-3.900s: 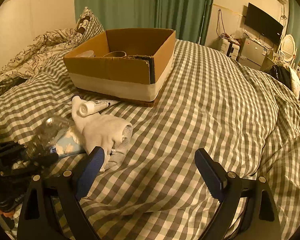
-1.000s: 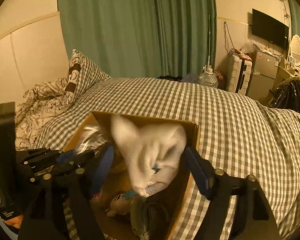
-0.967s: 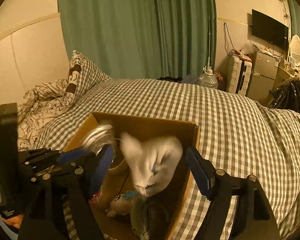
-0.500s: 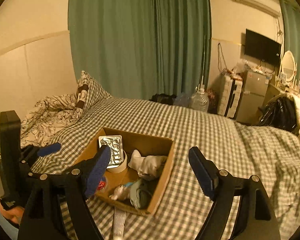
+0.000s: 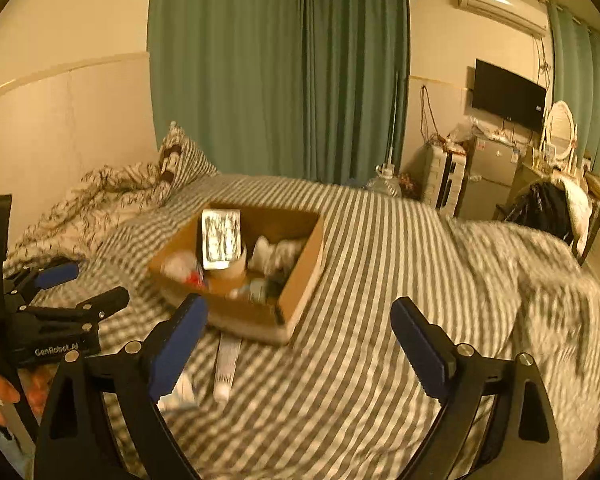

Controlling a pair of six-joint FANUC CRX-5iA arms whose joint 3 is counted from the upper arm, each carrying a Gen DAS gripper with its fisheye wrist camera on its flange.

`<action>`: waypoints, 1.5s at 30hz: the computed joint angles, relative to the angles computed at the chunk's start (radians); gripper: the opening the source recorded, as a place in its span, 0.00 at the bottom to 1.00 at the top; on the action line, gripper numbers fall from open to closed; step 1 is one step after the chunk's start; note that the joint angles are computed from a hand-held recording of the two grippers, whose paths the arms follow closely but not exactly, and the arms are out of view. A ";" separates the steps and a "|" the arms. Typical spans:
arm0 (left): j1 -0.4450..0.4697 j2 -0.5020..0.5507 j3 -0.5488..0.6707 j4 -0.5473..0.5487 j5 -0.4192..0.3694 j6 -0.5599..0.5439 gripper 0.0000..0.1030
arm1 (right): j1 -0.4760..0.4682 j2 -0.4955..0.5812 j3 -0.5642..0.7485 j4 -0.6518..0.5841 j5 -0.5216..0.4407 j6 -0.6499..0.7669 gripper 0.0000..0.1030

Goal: Organize objects
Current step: 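Grasp the tissue pack with the left tool while the right tool grasps the white tube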

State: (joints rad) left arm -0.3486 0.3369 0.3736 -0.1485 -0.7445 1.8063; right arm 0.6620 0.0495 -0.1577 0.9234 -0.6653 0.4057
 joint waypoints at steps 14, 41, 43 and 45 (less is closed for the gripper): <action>-0.041 0.061 -0.128 -0.010 0.025 -0.049 0.96 | 0.009 0.051 -0.107 -0.060 0.017 -0.060 0.90; 0.035 0.079 -0.024 0.006 0.021 -0.076 0.75 | 0.037 0.211 0.077 -0.191 -0.047 0.063 0.90; 0.046 0.085 -0.024 0.010 0.023 -0.069 0.75 | 0.034 0.234 0.097 -0.183 -0.033 0.056 0.89; 0.059 0.092 -0.029 0.033 0.007 -0.081 0.75 | 0.032 0.272 0.142 -0.215 -0.046 0.090 0.79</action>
